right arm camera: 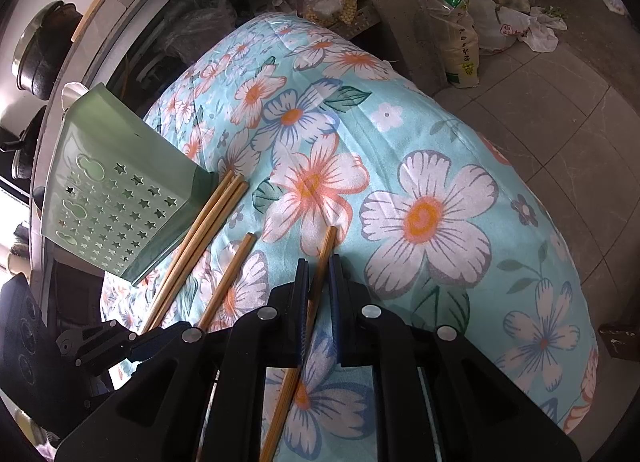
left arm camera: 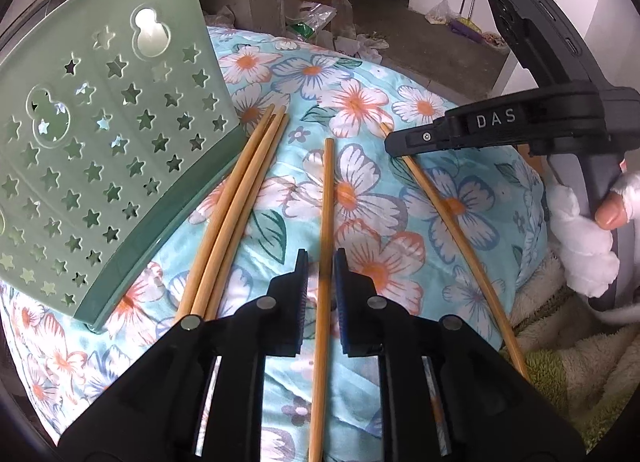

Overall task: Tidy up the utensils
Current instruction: 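Grasp a bamboo chopstick with the left tool while the right tool grasps another chopstick, then lift both held chopsticks and carry them above the green holder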

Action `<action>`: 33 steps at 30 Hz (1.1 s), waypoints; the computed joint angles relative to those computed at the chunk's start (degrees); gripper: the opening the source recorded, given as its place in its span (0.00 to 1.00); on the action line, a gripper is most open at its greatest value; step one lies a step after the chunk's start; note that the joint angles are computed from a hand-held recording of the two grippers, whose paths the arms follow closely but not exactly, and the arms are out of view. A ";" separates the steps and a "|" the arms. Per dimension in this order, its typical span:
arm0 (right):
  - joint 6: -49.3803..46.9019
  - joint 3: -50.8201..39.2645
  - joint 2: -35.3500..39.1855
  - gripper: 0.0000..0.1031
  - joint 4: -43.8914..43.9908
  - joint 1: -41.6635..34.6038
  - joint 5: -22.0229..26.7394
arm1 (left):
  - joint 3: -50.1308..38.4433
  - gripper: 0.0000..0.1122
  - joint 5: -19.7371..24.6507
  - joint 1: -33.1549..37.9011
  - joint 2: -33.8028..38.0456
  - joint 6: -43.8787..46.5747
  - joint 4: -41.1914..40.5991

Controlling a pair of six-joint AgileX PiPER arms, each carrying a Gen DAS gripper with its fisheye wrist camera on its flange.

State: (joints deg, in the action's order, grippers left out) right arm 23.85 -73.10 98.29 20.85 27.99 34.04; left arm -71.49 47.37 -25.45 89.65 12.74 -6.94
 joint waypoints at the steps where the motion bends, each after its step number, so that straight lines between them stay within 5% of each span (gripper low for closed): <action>1: 0.03 -0.02 0.04 0.10 0.02 0.01 -0.01 | -0.84 0.12 0.36 0.29 0.78 0.21 -0.60; 17: -3.35 -4.86 2.61 0.10 4.08 -1.85 7.20 | -11.82 0.12 2.40 1.12 10.76 -0.99 -1.62; 24: -1.97 -4.77 2.70 0.10 2.69 -0.96 5.95 | -14.99 0.10 2.00 -0.05 13.56 -3.92 0.46; 33: -12.90 0.69 0.45 0.07 18.68 -4.69 2.83 | -15.17 0.05 0.68 -0.69 12.76 -6.22 1.37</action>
State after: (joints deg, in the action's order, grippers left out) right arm 10.94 -72.41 98.74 39.53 23.30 36.87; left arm -86.67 48.05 -26.15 102.41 6.52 -5.57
